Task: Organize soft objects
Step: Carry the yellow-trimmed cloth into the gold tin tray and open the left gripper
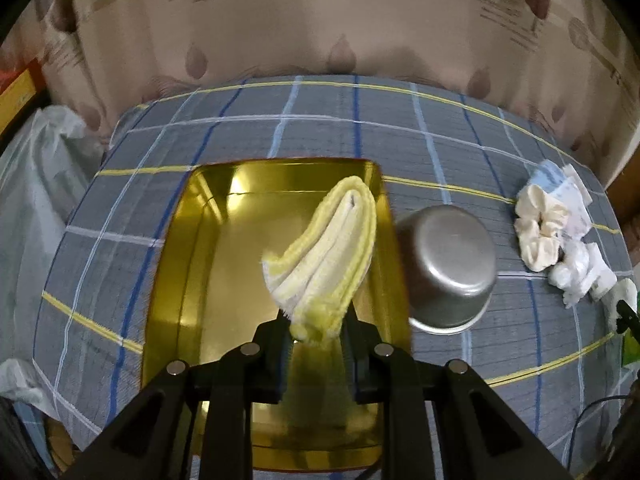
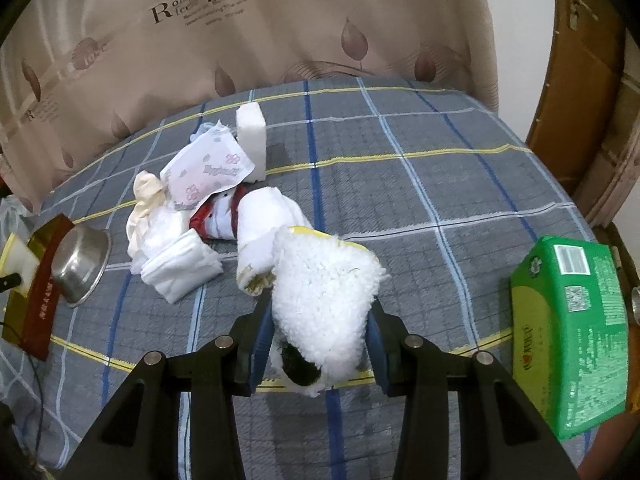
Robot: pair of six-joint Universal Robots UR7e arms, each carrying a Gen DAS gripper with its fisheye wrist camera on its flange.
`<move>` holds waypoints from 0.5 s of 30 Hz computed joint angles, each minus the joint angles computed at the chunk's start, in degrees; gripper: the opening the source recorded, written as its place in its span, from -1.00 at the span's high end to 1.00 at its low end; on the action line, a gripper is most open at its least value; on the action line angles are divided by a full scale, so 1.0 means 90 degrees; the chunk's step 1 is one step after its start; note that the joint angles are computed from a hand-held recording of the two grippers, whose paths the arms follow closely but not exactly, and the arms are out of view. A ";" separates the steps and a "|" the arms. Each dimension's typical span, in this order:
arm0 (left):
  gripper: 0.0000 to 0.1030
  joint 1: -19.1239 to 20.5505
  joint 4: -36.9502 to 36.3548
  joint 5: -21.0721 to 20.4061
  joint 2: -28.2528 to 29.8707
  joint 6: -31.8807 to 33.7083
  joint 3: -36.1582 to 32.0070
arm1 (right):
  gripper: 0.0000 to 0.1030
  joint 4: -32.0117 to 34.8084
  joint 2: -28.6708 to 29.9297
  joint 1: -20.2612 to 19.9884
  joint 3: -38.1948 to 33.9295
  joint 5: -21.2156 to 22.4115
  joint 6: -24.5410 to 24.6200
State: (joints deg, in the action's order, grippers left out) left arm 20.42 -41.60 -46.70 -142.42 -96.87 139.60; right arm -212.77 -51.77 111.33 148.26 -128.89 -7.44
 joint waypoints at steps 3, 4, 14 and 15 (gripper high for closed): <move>0.59 -0.0098 0.0443 -0.0089 -0.0212 -0.0297 -0.0088 | 0.25 -0.0076 0.0048 0.0086 -0.0031 -0.0183 -0.0013; 0.59 -0.0082 0.0527 -0.0096 -0.0242 -0.0366 -0.0117 | 0.25 -0.0107 0.0069 0.0115 -0.0041 -0.0248 -0.0023; 0.59 0.0461 0.0749 -0.0063 -0.0375 -0.0319 -0.0245 | 0.25 -0.0103 0.0037 0.0299 -0.0010 -0.0365 0.0167; 0.59 0.0541 0.0672 -0.0045 -0.0394 -0.0223 -0.0220 | 0.25 -0.0119 0.0053 0.0327 -0.0009 -0.0384 0.0174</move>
